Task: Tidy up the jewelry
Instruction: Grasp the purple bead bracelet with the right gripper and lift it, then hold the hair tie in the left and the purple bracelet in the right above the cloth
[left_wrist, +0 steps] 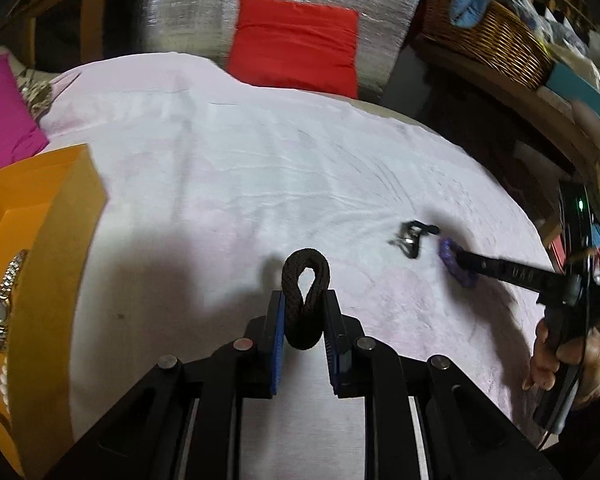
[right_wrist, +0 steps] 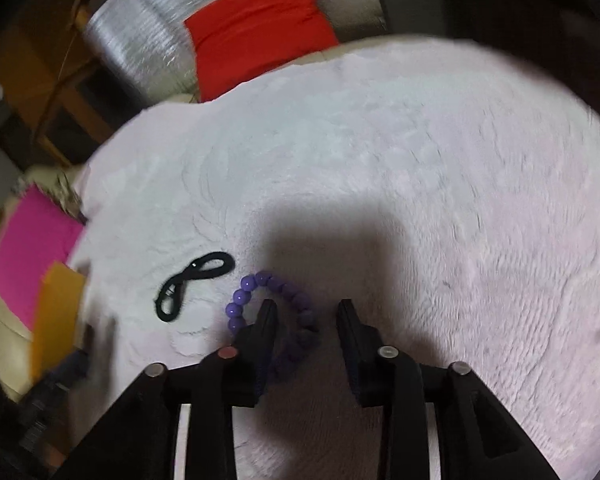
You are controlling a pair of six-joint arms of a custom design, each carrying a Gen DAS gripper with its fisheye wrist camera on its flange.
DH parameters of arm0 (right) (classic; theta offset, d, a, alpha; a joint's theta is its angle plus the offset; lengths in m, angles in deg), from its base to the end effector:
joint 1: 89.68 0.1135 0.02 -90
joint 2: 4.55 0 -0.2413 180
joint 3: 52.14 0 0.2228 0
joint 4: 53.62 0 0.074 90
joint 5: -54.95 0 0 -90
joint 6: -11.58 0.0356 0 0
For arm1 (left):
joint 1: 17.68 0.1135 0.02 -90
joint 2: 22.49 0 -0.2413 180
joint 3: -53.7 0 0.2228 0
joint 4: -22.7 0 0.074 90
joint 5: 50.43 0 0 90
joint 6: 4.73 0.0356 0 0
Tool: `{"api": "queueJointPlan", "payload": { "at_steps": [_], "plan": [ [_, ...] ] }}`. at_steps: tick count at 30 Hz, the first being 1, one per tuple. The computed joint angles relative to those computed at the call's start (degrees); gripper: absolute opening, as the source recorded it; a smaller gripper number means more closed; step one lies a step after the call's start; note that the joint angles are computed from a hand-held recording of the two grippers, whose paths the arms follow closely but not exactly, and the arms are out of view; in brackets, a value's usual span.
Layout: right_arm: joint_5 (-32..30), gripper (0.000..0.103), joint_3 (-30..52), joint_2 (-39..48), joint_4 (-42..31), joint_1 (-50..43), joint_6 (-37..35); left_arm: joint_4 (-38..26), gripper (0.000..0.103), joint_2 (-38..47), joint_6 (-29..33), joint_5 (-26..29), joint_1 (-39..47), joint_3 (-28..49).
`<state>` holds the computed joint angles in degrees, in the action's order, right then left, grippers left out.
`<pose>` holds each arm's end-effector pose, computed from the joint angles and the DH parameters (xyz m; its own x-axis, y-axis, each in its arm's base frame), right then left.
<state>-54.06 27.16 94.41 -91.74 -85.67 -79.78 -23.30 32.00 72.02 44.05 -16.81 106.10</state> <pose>0.3232 0.0343 0.1858 -0.8380 -0.0812 -0.5396 -0.2593 0.9293 0.2628 0.1757 -0.0001 0.2203 -0.7328 -0.2397 -0.6369 -0.1345 0.9685 -0.2097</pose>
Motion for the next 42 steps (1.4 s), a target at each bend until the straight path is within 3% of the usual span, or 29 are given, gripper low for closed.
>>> {"api": "queueJointPlan", "payload": {
  "at_steps": [2,4,10,15,27,42],
  "plan": [
    [2.9,0.011,-1.9,-1.5,2.4,1.2,-1.4,0.0,0.019,-0.4,0.1,0.4,1.5,-0.4],
    [4.4,0.011,-3.3,-3.0,3.8,1.9,-1.9,0.3,0.019,0.0,-0.4,-0.4,0.5,-0.5],
    [5.9,0.011,-9.1,-10.0,8.0,1.2,-3.4,1.1,0.019,2.2,-3.2,-6.9,-10.7,-0.3],
    [3.2,0.011,-13.1,-17.2,8.5,-2.1,-4.1,1.3,0.019,3.5,-4.8,-10.4,-16.1,0.2],
    [-2.3,0.011,-14.4,-23.2,4.6,-6.1,-2.2,-1.1,0.019,1.8,-8.4,-15.5,-21.7,-0.2],
    [-3.4,0.011,-16.0,-26.5,5.5,-6.8,1.1,0.7,0.019,4.0,-9.2,-15.5,-24.5,1.5]
  ]
}}
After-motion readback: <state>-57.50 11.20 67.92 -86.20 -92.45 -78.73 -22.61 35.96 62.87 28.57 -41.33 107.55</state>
